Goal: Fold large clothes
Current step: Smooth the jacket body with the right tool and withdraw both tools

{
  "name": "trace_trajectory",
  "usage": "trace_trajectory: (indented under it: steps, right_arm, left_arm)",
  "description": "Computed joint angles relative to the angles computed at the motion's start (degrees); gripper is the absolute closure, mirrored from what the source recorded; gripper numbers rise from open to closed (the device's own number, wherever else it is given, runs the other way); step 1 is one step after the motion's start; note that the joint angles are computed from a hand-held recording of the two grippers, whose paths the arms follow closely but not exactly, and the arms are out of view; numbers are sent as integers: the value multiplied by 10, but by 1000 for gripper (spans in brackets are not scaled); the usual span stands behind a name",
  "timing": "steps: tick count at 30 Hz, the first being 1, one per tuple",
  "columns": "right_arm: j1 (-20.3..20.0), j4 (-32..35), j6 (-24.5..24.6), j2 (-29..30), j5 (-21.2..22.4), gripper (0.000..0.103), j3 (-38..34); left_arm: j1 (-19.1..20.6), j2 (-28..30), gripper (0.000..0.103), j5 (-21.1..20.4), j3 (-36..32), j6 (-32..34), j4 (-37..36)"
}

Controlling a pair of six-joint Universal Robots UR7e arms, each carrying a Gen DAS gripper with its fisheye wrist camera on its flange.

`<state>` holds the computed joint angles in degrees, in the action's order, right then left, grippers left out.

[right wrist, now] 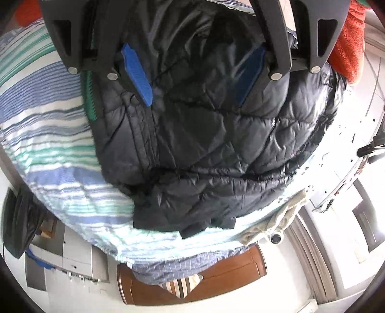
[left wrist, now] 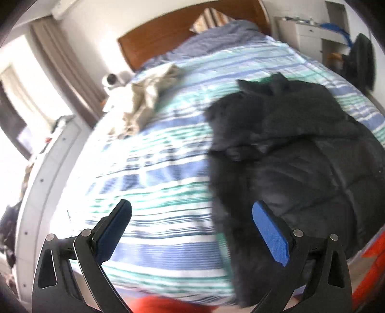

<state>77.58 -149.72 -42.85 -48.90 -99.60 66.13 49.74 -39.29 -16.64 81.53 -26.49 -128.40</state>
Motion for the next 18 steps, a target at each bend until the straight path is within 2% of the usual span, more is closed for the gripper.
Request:
trace_trajectory:
  steps: [2,4,7,9,11,14,16,18]
  right_arm:
    - [0,0,-7,-3,0,29,-2]
    - [-1,1,-16,-2,-12,29,-8]
    - [-3,-8,-35,-6,-54,29,-14]
    - [-7,-4,-44,-11,-86,29,-24]
    - [-13,14,-39,-15,-110,29,-39]
    - [-27,73,-5,-14,-117,28,-70]
    - [-39,153,32,-10,-97,27,-99]
    - [-50,215,59,-3,-70,27,-118]
  left_arm:
    - [2,-19,1,-32,28,6,-43]
    - [15,-25,1,-93,59,-4,-114]
    - [44,-19,1,-179,84,-43,-154]
    - [55,-15,1,-202,96,-58,-176]
    - [60,-12,1,-208,109,-60,-194]
    - [69,-15,1,-229,121,-56,-205]
    - [79,-12,1,-263,123,-30,-231]
    - [87,-2,1,-274,111,-25,-226]
